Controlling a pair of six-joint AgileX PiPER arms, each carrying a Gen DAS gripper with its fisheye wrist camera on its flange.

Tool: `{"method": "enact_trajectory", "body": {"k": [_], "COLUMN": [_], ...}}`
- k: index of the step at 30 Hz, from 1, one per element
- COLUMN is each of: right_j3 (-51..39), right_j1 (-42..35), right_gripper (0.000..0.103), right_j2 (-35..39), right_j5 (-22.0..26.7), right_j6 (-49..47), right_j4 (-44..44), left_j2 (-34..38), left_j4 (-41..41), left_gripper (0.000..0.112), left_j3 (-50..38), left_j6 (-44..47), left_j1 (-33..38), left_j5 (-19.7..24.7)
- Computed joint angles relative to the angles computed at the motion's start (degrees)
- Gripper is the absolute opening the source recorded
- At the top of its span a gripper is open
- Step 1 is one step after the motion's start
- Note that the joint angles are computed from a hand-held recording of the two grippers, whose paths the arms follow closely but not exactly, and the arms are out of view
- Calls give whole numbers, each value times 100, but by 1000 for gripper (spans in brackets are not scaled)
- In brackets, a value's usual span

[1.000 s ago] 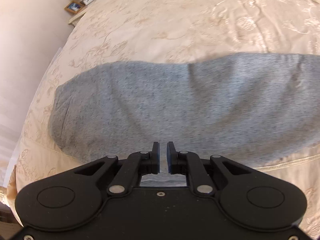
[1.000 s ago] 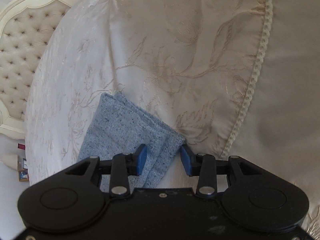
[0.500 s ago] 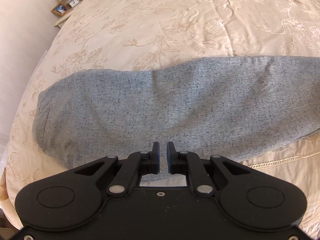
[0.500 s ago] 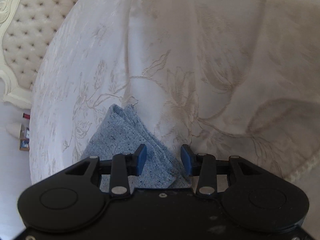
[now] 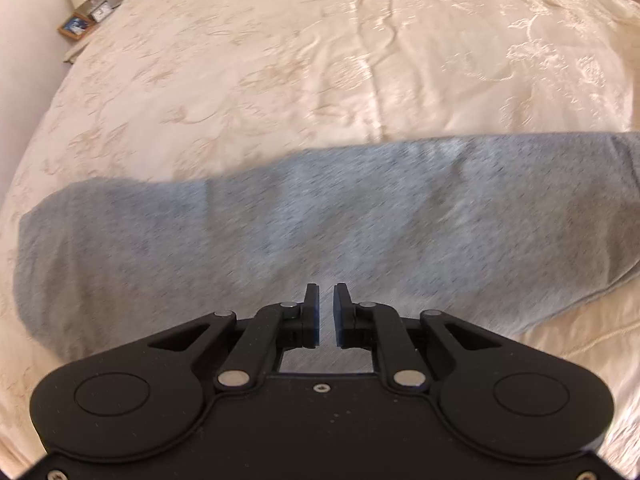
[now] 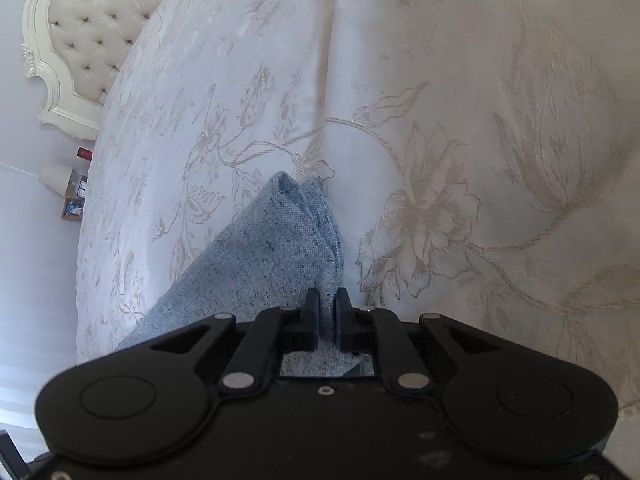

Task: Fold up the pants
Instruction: 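Grasp the leg hem with the right tool and lift it, then carry the hem over the pants with the right tool and open it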

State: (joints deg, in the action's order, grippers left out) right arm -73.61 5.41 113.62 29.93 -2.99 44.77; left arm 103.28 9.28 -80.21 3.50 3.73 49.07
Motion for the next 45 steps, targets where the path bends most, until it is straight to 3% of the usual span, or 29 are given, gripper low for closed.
{"method": "enact_trajectory", "body": {"k": [7,11,15,17,19,25,30,33,39,42,45], "right_j3": [-146,19,8,61,82,-16,-167,-275,-632,-1058,-1648], "right_j1": [244,338,437,468,488,493,600,712,1258,1778,2369], "right_gripper": [8,8,8,8,8,8,8,8,8,8,8], "right_j2": [-474,-793,-938,-1007,-1062,-984,-934,-947,-1093,-1085,-933], "right_j5": [111,96,109,84,82,62,73,125,277,587,929], "right_j6": [543,612,750,775,788,863,1223,1520,2933,3945,4722], "right_j4": [-719,-837,-844,-864,-853,-863,-1184,-1470,-2823,-3844,-4484], "left_j2": [1441,2550,2909,2772,2316,984,1012,830,574,391,403], "left_j4": [-107,-261,-115,-181,-529,-1307,-1264,-1051,-1858,-1992,-2247], "left_gripper": [18,18,10,11,16,15,14,12,17,17,17], "left_j3": [-1686,-3074,-3411,-3338,-2807,-977,-430,111,-124,-132,-438], "left_j6": [-570,-740,-638,-553,-471,212,370,596,1111,1606,2205], "left_j1": [-436,-454,-529,-509,-333,66,-113,-247,405,885,1452], "left_j5": [230,897,918,947,654,115,19,-552,-54,44,518]}}
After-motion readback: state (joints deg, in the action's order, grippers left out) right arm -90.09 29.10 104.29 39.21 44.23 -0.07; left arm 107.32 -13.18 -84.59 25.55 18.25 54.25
